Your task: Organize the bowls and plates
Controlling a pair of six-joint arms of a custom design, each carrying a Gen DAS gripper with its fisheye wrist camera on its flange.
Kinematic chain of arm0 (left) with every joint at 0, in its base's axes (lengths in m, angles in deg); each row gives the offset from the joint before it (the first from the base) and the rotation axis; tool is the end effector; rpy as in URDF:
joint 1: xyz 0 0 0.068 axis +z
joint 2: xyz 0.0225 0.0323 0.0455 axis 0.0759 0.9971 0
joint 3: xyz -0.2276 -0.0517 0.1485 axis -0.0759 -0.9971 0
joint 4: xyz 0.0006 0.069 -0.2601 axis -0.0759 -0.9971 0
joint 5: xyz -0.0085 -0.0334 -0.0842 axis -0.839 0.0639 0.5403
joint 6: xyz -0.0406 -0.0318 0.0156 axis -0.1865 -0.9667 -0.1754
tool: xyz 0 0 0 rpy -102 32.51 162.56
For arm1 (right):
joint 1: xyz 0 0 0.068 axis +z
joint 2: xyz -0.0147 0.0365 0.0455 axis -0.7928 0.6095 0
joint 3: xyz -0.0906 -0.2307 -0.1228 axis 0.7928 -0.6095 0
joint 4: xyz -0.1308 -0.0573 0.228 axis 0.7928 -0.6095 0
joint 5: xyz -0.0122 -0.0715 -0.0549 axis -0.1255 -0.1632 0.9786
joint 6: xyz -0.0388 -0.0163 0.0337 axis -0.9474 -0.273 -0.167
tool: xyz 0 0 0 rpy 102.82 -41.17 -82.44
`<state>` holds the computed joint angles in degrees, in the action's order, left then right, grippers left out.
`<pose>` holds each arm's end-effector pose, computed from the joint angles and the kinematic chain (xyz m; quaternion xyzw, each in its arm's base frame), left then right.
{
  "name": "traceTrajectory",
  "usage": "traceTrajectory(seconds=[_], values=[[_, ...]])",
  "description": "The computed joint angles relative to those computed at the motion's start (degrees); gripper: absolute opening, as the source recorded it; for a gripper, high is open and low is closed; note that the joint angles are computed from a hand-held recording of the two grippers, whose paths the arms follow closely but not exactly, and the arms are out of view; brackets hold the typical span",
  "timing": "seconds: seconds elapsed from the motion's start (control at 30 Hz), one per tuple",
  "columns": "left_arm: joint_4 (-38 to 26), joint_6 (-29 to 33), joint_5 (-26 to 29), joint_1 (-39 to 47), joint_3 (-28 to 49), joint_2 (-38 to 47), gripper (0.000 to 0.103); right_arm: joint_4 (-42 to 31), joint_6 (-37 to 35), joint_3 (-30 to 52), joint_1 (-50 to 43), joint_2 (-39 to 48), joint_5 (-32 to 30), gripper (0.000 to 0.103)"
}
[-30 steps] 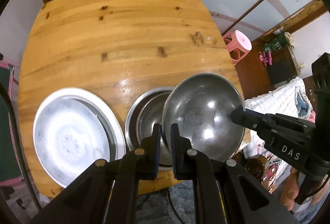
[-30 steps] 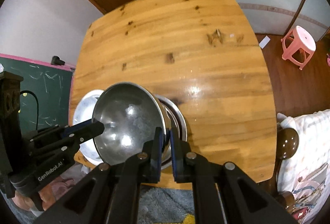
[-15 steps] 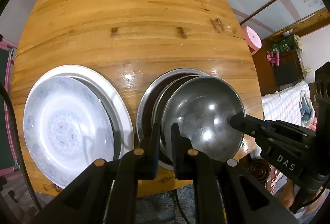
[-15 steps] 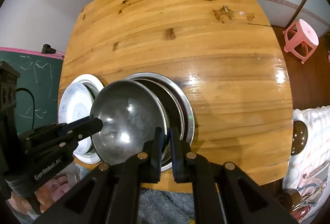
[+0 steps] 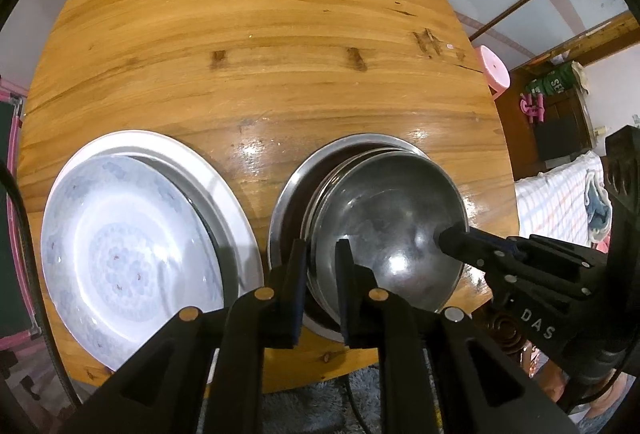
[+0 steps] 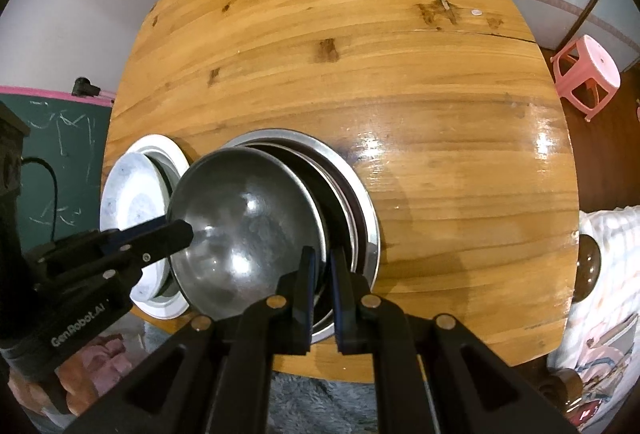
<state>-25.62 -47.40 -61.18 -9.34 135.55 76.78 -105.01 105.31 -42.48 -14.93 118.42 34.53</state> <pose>0.3225 -0.0891 0.1176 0.2788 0.9492 -0.1457 0.0106 0.1965 0.1519 0.1015 0.2271 0.9639 0.1145 0.0792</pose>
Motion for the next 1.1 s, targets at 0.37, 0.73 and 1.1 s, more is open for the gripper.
traceTrajectory(seconds=[0.37, 0.73, 1.1], values=[[-1.12, 1.61, 0.81, -0.7, 0.13, -0.68, 0.034, -5.68, -2.32, 2.73, 1.14, -1.3, 2.23, 0.015], [-1.99, 3.22, 2.19, -0.84, 0.68, -5.98, 0.049, -9.55, -3.04, 3.59, 2.43, -5.28, 5.02, 0.019], [-5.27, 5.57, 5.19, 2.45, 3.52, -12.76, 0.065, -15.67, -2.63, 5.11, 4.72, -13.38, 9.72, 0.02]])
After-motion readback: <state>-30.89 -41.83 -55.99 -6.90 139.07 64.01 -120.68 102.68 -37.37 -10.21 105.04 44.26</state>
